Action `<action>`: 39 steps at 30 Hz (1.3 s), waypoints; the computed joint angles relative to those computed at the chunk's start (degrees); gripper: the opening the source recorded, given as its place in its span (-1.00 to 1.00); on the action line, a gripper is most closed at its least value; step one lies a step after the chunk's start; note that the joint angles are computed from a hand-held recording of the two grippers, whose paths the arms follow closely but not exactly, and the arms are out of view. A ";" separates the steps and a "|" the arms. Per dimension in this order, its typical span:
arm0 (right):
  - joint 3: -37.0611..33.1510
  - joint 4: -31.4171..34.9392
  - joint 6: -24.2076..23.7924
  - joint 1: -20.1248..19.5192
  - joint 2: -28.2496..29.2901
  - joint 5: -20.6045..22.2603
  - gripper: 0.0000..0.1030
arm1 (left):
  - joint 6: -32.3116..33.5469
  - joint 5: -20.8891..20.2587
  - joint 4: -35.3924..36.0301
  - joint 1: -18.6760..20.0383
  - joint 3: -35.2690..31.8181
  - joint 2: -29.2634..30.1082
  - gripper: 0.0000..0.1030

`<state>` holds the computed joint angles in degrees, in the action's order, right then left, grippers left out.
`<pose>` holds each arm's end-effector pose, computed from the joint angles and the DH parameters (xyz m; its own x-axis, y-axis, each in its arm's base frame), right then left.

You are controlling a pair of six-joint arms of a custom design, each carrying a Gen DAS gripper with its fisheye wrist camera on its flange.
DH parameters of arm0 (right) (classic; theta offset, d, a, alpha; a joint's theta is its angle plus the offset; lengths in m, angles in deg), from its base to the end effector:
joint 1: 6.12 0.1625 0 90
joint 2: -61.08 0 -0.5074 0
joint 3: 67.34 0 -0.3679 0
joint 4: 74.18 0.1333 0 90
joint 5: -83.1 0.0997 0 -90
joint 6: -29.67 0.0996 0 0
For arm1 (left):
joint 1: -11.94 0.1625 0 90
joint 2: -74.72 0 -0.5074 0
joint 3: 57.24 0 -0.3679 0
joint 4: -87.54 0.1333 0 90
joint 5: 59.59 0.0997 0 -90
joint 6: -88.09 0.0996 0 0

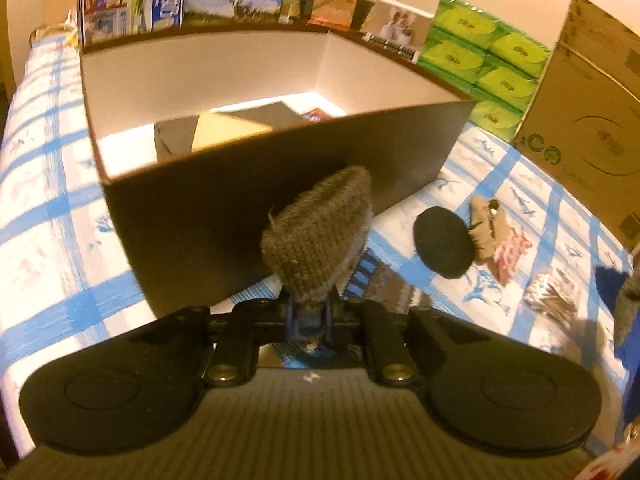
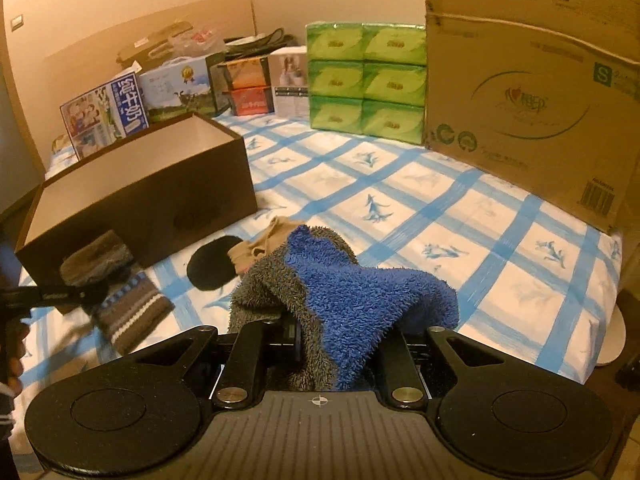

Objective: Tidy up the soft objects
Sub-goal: 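Lift the fleece with the right tool while the left tool grasps the brown knit sock, then carry the knit sock with the left tool while the right tool carries the fleece over the box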

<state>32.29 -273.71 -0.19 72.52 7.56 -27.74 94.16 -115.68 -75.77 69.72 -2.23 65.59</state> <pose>-0.0389 -0.6904 0.3529 -0.7842 0.2118 0.5833 -0.3486 0.6274 -0.6963 -0.3114 -0.8483 -0.0485 -0.7844 0.3032 -0.5411 0.5593 0.7229 -0.4057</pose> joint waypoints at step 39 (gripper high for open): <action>-28.21 20.30 -5.48 6.35 9.56 19.94 -0.67 | 12.57 4.12 3.97 -4.21 -22.89 2.86 -0.79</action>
